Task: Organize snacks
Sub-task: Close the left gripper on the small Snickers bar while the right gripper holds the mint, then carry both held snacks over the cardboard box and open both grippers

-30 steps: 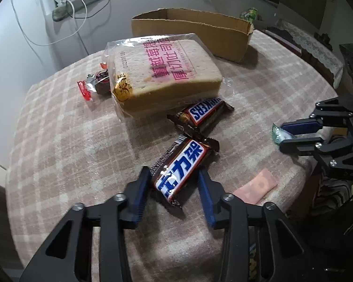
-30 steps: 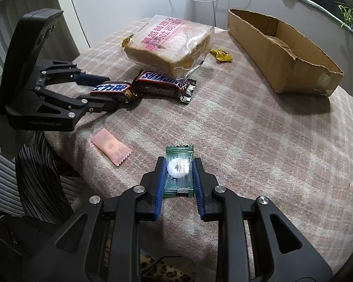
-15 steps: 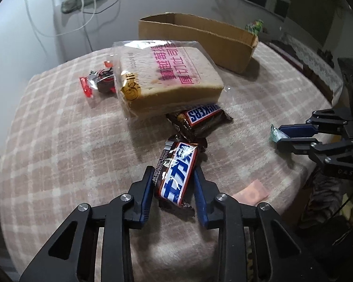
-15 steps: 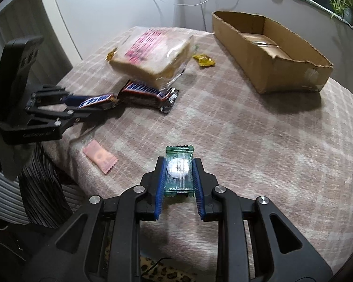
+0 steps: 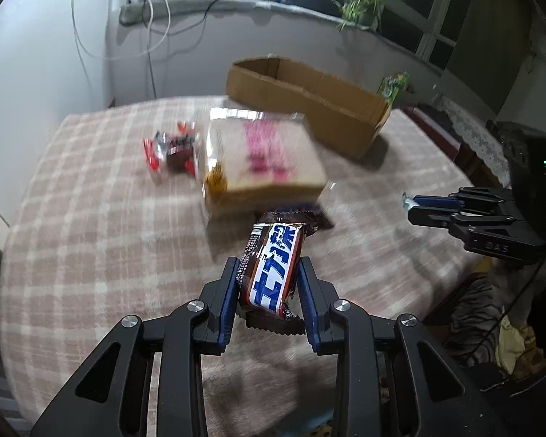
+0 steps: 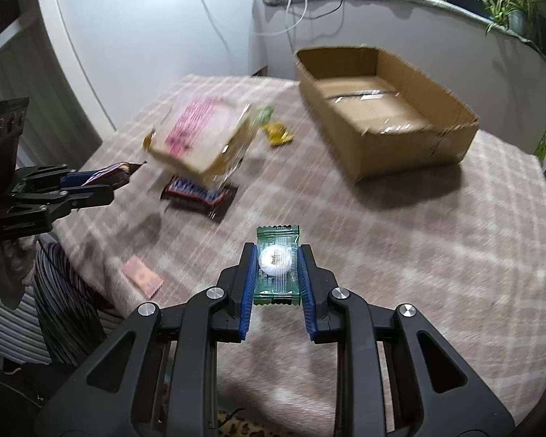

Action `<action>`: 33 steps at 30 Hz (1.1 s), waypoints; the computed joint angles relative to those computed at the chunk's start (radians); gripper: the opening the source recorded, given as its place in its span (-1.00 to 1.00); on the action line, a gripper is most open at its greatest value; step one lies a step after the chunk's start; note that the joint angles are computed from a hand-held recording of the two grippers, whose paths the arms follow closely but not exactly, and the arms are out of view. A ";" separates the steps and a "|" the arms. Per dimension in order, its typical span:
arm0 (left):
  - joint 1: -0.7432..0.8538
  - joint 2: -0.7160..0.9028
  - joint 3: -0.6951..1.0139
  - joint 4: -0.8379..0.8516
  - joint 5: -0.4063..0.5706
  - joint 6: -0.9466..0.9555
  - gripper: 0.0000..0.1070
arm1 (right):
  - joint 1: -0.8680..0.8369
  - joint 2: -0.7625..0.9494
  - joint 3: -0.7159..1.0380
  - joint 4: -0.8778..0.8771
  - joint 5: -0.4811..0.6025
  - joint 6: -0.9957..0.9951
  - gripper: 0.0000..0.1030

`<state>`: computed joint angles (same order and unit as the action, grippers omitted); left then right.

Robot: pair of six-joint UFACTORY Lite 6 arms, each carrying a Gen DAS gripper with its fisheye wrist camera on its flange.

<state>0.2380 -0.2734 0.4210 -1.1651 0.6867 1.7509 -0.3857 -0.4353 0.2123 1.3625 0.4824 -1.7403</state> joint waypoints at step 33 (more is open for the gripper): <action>-0.731 0.629 0.781 -0.025 -0.419 -0.531 -0.45 | -0.141 0.875 0.951 -0.115 0.015 0.118 -0.54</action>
